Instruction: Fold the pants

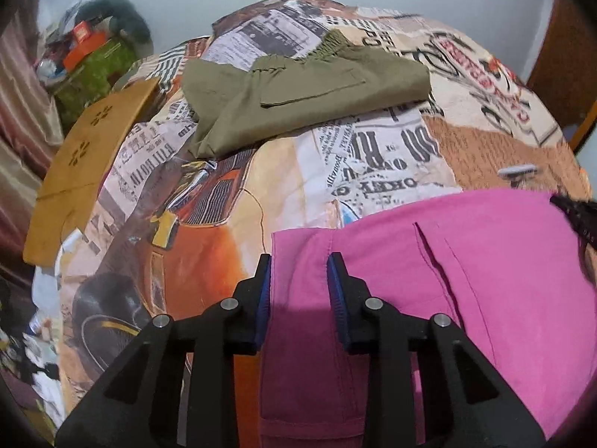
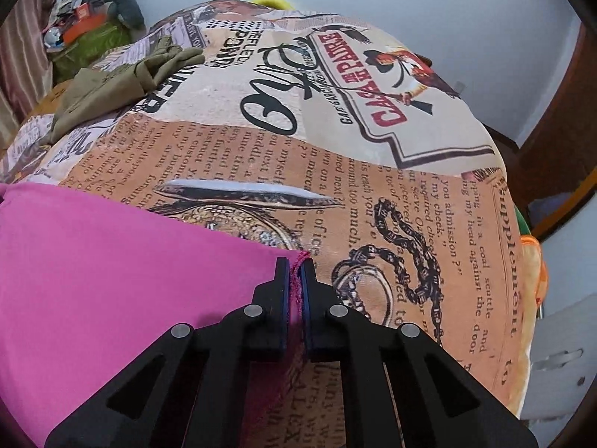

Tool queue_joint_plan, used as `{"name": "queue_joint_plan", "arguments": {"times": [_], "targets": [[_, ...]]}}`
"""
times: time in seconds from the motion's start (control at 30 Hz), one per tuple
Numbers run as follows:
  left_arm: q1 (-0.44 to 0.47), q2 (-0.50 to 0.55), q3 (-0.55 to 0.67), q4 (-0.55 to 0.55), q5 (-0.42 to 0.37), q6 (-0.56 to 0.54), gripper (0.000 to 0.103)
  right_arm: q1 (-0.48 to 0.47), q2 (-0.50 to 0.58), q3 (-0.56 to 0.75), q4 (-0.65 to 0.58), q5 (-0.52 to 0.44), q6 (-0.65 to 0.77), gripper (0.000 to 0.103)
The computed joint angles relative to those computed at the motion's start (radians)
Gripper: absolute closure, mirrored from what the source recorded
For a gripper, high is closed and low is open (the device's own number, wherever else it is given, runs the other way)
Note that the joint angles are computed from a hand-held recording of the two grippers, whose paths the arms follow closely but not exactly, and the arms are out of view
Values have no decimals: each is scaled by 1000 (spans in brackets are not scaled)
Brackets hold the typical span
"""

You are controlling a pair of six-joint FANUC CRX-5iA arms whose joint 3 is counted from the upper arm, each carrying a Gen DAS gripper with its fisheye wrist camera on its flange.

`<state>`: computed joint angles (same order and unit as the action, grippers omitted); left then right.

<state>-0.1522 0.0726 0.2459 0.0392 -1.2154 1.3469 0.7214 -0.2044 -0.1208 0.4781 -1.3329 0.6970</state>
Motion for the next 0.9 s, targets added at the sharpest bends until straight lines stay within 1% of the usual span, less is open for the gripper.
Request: {"name": "queue_joint_plan", "arguments": {"times": [0.1,0.17,0.23,0.27,0.3,0.33,0.37,0.4,0.5,0.57,0.63,0.7,0.8,0.87,0.9], "targets": [[3,7,19,12,-28,-48,72,7,7,10,4,-17,19,98],[19,14,41,39,-71,-59,72,10,10,33,-10,-38,48,97],[29,9,46,54,-78,-63,71,12,17,74,-45,-73,63,95],[29,4,49,52,-75,-61,71,18,9,80,-52,-73,57,93],[27,-1,53,44,-68,-55,71,29,-1,83,-47,-68,44,82],[25,-6,56,38,-58,-49,71,43,-10,82,-33,-61,26,64],[24,-10,58,39,-48,-46,71,56,-17,78,-20,-51,9,56],[23,-11,64,39,-40,-40,69,77,-32,64,8,-26,-13,53],[21,-11,71,61,-18,-27,61,120,-40,57,52,16,-16,53],[11,0,80,80,-24,-41,60,128,-28,67,48,44,-1,53],[-3,14,88,91,-41,-74,60,119,-6,92,9,59,39,53],[-17,34,98,92,-73,-105,60,102,27,132,-58,45,104,53],[-36,67,112,66,-120,-123,60,91,66,157,-108,2,160,53],[-28,71,100,73,-114,-120,58,70,80,165,-155,-20,196,53],[-22,74,100,76,-112,-117,54,66,68,149,-162,-6,200,51]]}}
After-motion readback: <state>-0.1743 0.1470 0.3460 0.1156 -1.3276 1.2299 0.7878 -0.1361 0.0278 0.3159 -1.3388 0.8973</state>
